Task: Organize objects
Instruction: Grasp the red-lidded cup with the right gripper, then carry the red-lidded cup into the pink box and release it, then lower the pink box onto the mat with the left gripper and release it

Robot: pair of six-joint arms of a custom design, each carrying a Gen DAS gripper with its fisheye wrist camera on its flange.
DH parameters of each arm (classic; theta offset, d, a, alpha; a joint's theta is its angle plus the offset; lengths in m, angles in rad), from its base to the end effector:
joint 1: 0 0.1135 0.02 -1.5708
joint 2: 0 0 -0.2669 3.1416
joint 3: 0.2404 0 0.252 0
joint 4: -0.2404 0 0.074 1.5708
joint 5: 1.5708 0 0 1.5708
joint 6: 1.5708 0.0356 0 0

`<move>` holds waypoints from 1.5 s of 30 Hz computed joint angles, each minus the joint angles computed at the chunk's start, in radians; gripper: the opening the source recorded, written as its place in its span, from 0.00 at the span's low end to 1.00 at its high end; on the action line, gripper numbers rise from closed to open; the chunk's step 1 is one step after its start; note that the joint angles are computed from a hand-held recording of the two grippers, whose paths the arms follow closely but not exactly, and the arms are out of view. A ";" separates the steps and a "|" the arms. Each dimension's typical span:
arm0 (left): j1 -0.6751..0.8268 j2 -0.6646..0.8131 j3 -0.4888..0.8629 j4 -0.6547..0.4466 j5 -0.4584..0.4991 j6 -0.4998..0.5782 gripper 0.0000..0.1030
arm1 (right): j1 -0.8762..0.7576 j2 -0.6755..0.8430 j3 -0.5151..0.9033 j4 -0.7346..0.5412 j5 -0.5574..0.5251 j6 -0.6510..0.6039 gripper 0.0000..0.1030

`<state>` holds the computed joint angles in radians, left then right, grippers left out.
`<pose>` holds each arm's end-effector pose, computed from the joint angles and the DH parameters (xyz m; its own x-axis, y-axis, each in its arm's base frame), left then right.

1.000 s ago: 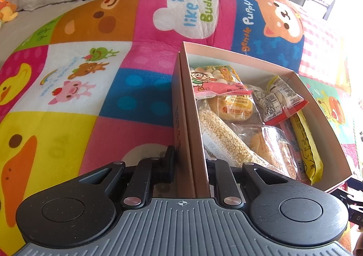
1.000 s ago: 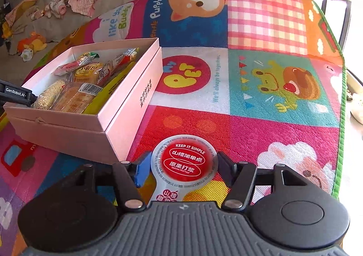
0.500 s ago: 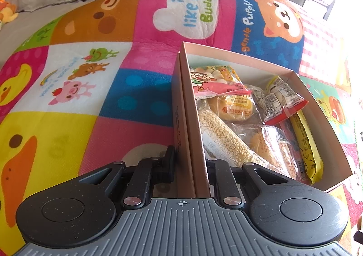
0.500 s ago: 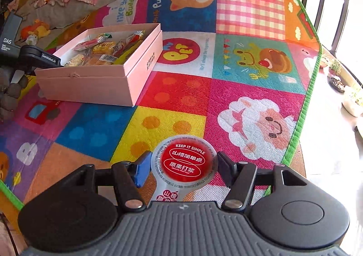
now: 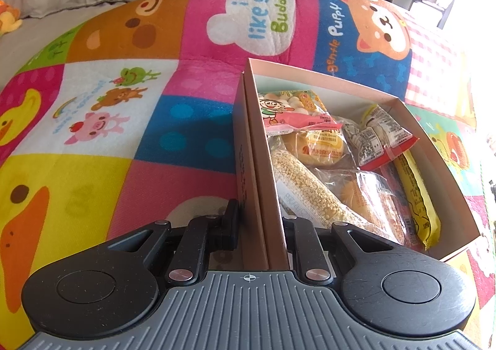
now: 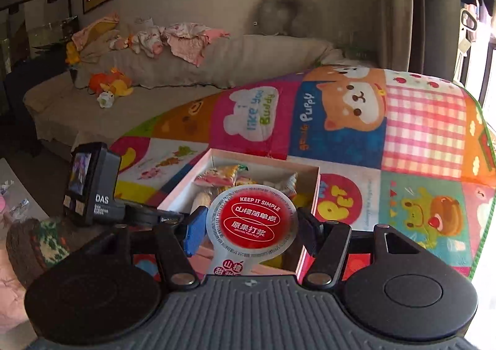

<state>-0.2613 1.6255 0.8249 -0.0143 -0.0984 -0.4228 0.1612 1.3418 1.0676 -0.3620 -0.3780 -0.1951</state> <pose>0.3131 -0.0801 0.1665 -0.7198 -0.2302 -0.6549 -0.1133 0.9697 -0.2163 0.2914 0.0607 0.3013 -0.4896 -0.2621 -0.8316 -0.5475 0.8347 0.0592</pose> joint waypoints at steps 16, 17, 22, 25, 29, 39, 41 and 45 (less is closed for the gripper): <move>0.003 -0.003 -0.010 0.014 0.004 0.004 0.18 | 0.014 0.062 -0.148 0.186 0.113 -0.201 0.78; -0.002 -0.001 -0.003 0.006 -0.005 0.001 0.18 | 0.005 0.040 -0.194 0.194 0.125 -0.241 0.78; -0.047 0.099 0.140 -0.067 -0.047 0.001 0.15 | -0.027 0.052 -0.340 0.321 0.174 -0.295 0.76; -0.072 0.241 0.325 -0.110 -0.009 0.047 0.16 | -0.035 0.175 -0.293 0.384 0.212 -0.198 0.72; -0.073 0.426 0.622 -0.266 0.004 0.191 0.20 | -0.026 0.320 -0.239 0.544 0.358 -0.115 0.73; -0.048 0.483 0.555 0.012 -0.124 0.162 0.51 | -0.065 0.438 -0.132 0.569 0.292 -0.042 0.75; -0.065 0.471 0.553 0.000 -0.171 0.152 0.51 | -0.066 0.442 -0.134 0.576 0.297 -0.036 0.75; -0.107 0.329 0.354 0.182 -0.265 0.190 0.51 | -0.098 0.381 -0.189 0.573 0.290 -0.018 0.92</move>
<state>-0.3680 1.9545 1.1790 0.1678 -0.3638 -0.2325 0.0636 1.7224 0.8786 0.2113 -0.0881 -0.2134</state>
